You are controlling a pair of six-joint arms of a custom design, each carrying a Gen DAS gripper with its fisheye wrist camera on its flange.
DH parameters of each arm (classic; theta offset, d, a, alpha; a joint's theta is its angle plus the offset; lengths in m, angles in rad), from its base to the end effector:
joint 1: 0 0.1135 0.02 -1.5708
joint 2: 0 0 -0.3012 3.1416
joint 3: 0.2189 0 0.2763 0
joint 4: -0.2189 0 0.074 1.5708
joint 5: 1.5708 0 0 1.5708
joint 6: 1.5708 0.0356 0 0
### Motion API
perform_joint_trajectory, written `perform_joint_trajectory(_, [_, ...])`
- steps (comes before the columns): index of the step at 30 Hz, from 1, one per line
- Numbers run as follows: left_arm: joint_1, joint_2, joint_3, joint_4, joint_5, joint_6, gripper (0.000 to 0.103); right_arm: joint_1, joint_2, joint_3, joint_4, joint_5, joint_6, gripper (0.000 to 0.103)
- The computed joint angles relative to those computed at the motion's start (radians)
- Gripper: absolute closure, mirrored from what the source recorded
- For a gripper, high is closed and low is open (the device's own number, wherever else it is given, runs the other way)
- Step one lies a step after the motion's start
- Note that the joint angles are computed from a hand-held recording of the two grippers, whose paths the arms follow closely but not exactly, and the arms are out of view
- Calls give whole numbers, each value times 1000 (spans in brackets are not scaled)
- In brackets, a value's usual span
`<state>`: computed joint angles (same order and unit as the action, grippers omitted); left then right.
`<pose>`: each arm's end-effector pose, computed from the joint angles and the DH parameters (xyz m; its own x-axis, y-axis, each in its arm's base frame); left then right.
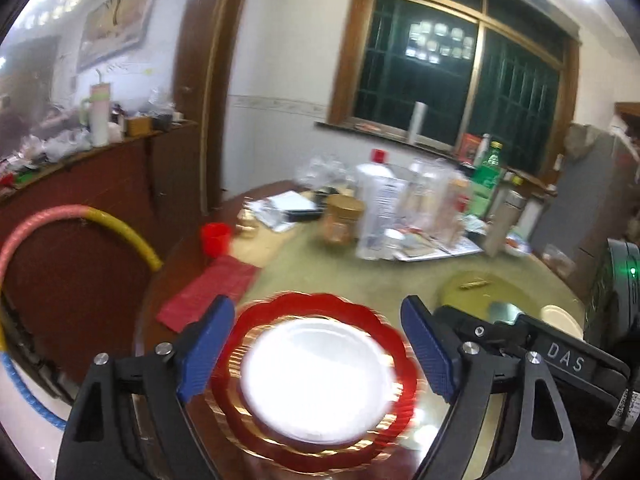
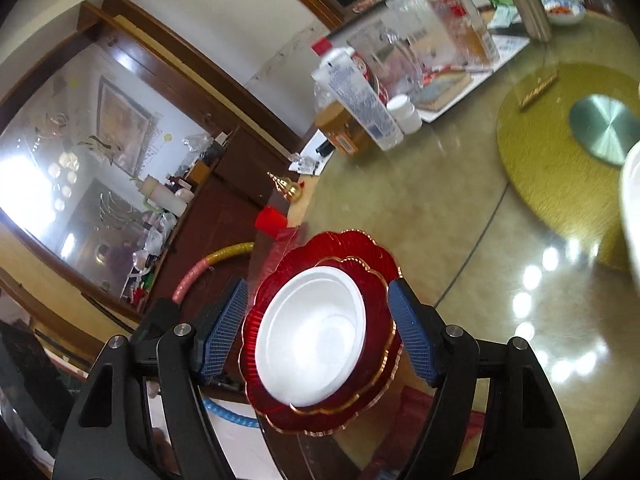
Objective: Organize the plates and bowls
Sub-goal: 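Move both tools to the other white foam bowl and grip its rim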
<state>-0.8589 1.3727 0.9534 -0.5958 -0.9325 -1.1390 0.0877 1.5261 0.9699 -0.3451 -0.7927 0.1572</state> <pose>0.2057 -0.1946 0.2729 -0.3906 -0.3757 -0.8404 -0.4311 0.8813 -0.1936 0.3252 0.0540 0.2453 -0.8500 0.0356 -0.5255 -0.3733 0.6631 0.6488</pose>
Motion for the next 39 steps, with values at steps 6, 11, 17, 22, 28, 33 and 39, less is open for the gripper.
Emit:
perform_joint_trajectory(6, [29, 89, 38, 246, 211, 155, 1, -260, 1, 81, -246, -145, -197, 0])
perform_joint_trajectory(11, [57, 258, 171, 303, 404, 217, 1, -489, 95, 187, -576, -172, -515, 0])
perform_joint_trajectory(17, [90, 486, 389, 265, 607, 241, 1, -698, 263, 267, -796, -229, -661, 0])
perform_joint_trajectory(22, [89, 609, 520, 199, 689, 232, 1, -769, 349, 279, -754, -215, -573, 0])
perform_joint_trajectory(28, [83, 677, 611, 167, 691, 239, 1, -757, 399, 309, -658, -206, -448, 0])
perform_joint_trajectory(33, [79, 728, 676, 124, 688, 270, 1, -736, 414, 319, -552, -182, -317, 3])
perform_joint_trajectory(39, [83, 778, 728, 69, 686, 289, 9, -698, 424, 324, -488, -123, -241, 30])
